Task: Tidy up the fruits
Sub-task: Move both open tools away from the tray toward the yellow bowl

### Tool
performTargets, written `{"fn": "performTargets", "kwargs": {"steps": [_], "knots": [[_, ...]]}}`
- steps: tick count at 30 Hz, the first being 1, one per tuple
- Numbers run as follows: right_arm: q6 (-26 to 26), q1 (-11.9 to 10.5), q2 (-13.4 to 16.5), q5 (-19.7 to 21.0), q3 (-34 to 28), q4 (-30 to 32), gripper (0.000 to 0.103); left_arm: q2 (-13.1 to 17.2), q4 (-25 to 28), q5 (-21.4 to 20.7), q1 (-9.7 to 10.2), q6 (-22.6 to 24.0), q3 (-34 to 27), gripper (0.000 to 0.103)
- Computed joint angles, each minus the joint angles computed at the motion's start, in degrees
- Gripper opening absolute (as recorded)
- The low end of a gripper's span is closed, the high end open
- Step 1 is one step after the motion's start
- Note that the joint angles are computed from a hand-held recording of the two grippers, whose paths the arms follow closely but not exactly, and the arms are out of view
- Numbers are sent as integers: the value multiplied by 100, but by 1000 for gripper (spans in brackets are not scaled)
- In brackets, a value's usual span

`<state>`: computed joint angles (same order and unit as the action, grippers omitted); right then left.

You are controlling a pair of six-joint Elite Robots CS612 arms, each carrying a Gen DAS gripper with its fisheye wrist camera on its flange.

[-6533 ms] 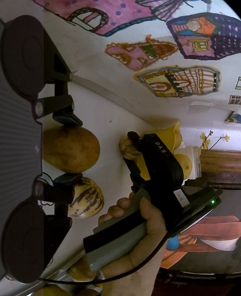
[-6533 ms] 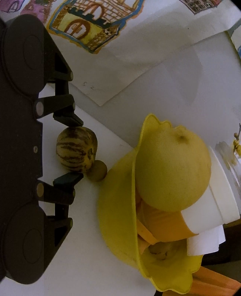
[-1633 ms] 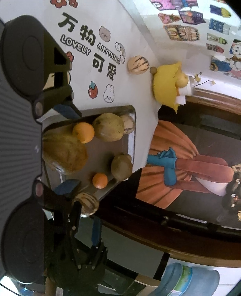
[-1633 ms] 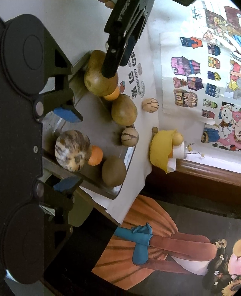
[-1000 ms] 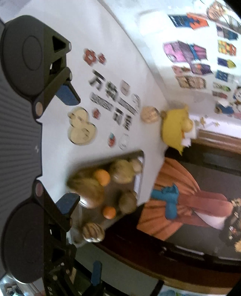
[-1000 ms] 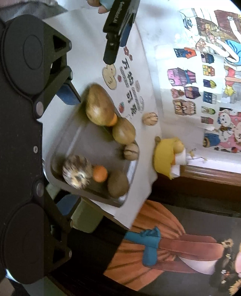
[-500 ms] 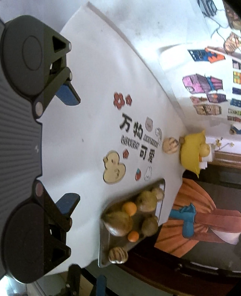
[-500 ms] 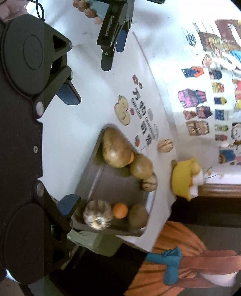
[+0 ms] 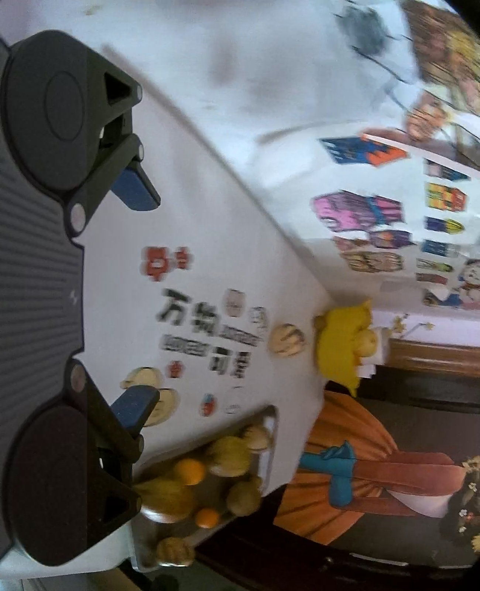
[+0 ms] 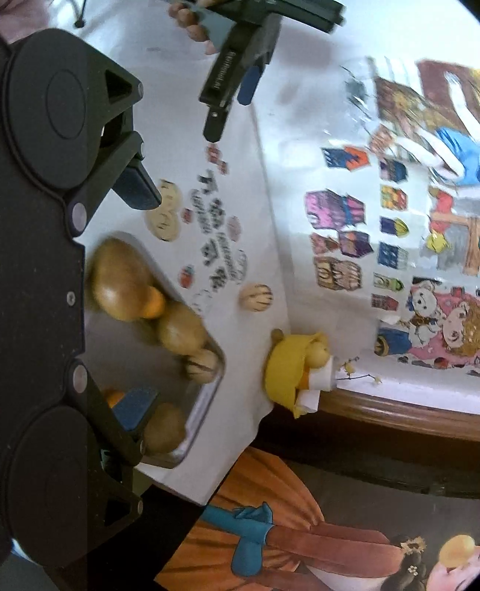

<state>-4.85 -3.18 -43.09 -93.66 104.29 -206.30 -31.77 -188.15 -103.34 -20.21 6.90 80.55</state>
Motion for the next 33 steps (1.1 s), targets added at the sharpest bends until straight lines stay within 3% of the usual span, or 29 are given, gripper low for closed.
{"fn": "performTargets", "kwargs": {"steps": [6,10,12,15,20,26,33], "knots": [[177,-197,-188,293,-859,1219,102,83,327,-200,-34,378,-714,103],[502,-253,-38,350,-1905,2485,102,305,505,-304,-87,781,-1404,103],[530,-270,223,455,-2500,2809,102,539,448,-416,-113,880,-1818,103],[390,-310,752,717,-3281,2823,102,1019,405,-689,-136,711,-2502,103],[770,-439,1756,1205,-4747,3497,102,1818,975,-1157,-138,413,-3725,102],[1325,-540,2766,1308,-6376,4408,90,2569,1494,-1235,-184,372,-5029,101],[1940,-572,3739,1311,-8119,5226,71,3321,2748,-1299,-189,-11,-6588,91]]}}
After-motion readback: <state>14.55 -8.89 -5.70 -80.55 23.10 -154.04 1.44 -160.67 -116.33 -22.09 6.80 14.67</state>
